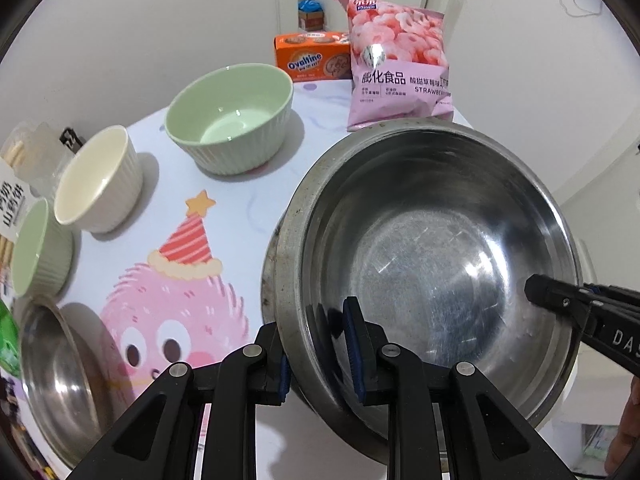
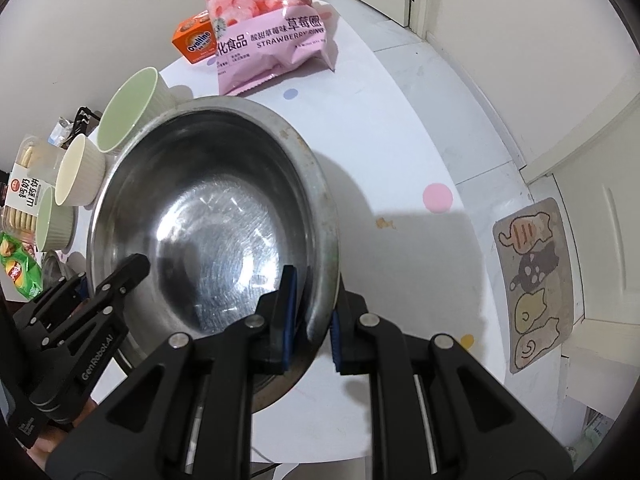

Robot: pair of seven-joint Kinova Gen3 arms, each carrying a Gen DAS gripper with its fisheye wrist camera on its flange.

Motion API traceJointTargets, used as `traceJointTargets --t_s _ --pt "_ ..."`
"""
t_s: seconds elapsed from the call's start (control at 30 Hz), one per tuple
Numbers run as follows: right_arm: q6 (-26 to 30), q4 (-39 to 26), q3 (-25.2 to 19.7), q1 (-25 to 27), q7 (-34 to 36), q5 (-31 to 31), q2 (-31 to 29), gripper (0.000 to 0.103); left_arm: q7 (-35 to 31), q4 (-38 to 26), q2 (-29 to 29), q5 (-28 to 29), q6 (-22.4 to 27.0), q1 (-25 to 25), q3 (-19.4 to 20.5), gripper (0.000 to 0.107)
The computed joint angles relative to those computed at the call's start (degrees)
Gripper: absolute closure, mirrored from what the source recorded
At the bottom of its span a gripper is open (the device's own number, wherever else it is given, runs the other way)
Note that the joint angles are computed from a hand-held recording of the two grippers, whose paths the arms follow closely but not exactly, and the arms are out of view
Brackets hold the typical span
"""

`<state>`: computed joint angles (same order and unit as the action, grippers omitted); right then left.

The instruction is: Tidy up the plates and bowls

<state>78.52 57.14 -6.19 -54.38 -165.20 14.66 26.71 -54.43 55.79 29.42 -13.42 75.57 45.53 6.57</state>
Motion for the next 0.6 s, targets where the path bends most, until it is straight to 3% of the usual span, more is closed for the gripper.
traceJointTargets --t_s 0.13,0.2,0.23,0.37,0.6 --pt "-3.98 3.56 -0.48 1.02 -0.60 -0.95 -1.49 0.079 0.00 0.10 0.01 0.65 -0.70 -0.21 0.39 0.073" --pt "-3.89 3.49 -0.63 1.14 -0.74 -1.22 -1.32 0.045 -0.98 0.25 -0.15 1.96 -1.38 -0.95 0.95 0.055" --pt "-3.62 3.44 -0.31 0.54 -1.62 -0.51 -1.35 0.040 -1.58 0.10 -0.14 2.80 -1.54 -1.28 1.19 0.051" --pt "-3.03 3.03 -0.08 -0.53 -3.10 1.33 -1.43 0.035 0.17 -2.02 0.32 -0.84 0.42 1.86 -0.70 0.024" --pt "-2.64 2.56 -0.21 -0.83 -3.92 1.78 -1.80 0.033 0.63 -2.32 -0.93 -0.70 1.43 0.68 -0.33 0.023"
